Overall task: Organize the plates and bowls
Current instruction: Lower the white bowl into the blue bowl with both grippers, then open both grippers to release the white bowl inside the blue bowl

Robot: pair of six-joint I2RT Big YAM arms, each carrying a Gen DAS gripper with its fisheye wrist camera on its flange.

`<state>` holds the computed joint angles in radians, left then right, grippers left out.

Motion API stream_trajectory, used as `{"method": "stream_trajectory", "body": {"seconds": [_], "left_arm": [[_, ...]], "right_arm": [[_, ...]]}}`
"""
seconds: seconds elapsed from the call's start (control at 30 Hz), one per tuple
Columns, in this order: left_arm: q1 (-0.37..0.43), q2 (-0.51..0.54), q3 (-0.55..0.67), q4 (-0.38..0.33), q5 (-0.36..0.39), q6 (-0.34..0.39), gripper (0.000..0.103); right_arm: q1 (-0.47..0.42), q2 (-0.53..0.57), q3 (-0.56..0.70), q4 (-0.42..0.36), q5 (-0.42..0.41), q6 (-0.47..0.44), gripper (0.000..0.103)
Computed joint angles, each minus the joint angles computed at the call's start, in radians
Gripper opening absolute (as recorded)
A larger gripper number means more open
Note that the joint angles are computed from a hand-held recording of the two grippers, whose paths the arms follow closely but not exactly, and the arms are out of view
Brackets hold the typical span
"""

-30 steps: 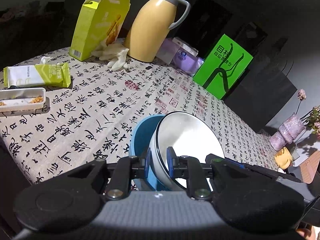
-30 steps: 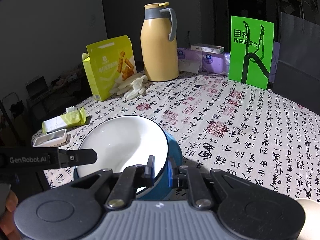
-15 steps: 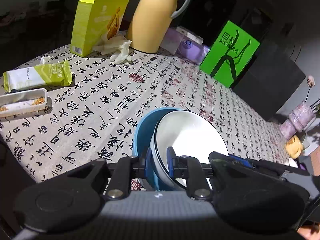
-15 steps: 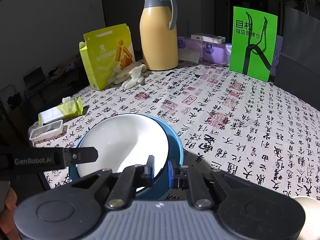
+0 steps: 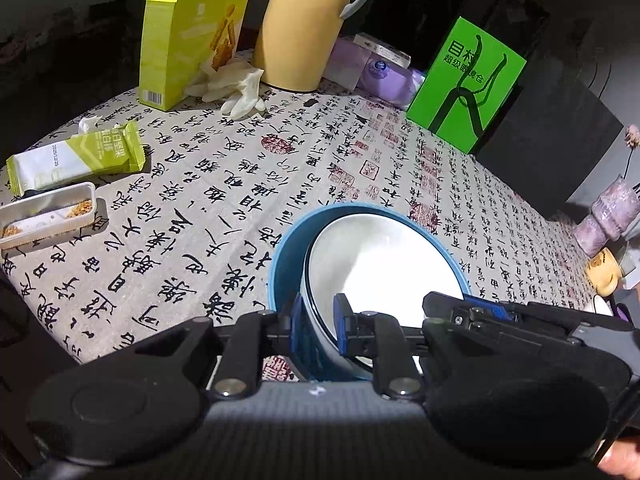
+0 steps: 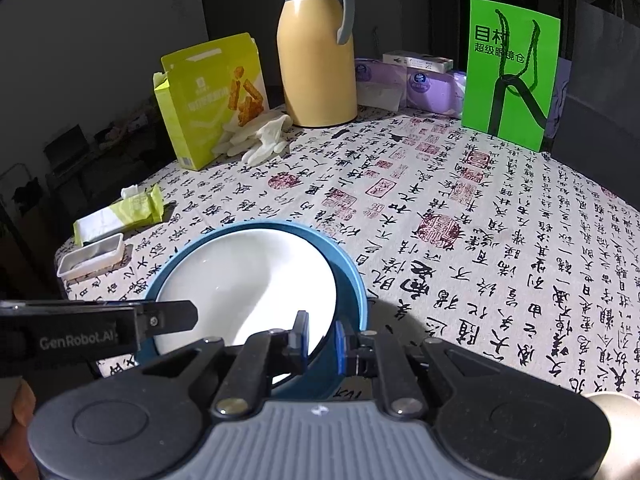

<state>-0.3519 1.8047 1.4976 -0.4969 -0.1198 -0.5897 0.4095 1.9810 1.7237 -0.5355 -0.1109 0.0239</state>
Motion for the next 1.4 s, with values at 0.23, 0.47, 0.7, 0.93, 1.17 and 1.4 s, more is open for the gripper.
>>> {"method": "stream_trajectory", "body": {"seconds": [0.23,0.47,0.7,0.93,1.17,1.4], "left_arm": [[0.003,0.018,0.043,-0.057,0.013,0.038,0.018],[0.014,0.015,0.04,-0.054,0.051,0.02,0.022],[0.013,0.014,0.04,-0.058,0.047,-0.002,0.023],[0.017,0.008,0.034,-0.053,0.06,-0.009,0.023],[0.02,0.003,0.027,-0.046,0.061,-0.011,0.023],[0.021,-0.001,0.018,-0.033,0.063,-0.018,0.023]], "right_arm": [[0.005,0.005,0.011,-0.014,0.025,0.008,0.015],[0.009,-0.003,-0.016,0.034,0.024,0.034,0.027],[0.014,-0.005,-0.014,0.023,0.01,0.021,0.039],[0.011,0.0,0.004,-0.009,-0.004,0.03,0.041],[0.014,-0.001,0.014,-0.029,-0.008,0.04,0.041],[-0.004,-0.003,0.022,-0.042,-0.072,0.095,0.042]]}}
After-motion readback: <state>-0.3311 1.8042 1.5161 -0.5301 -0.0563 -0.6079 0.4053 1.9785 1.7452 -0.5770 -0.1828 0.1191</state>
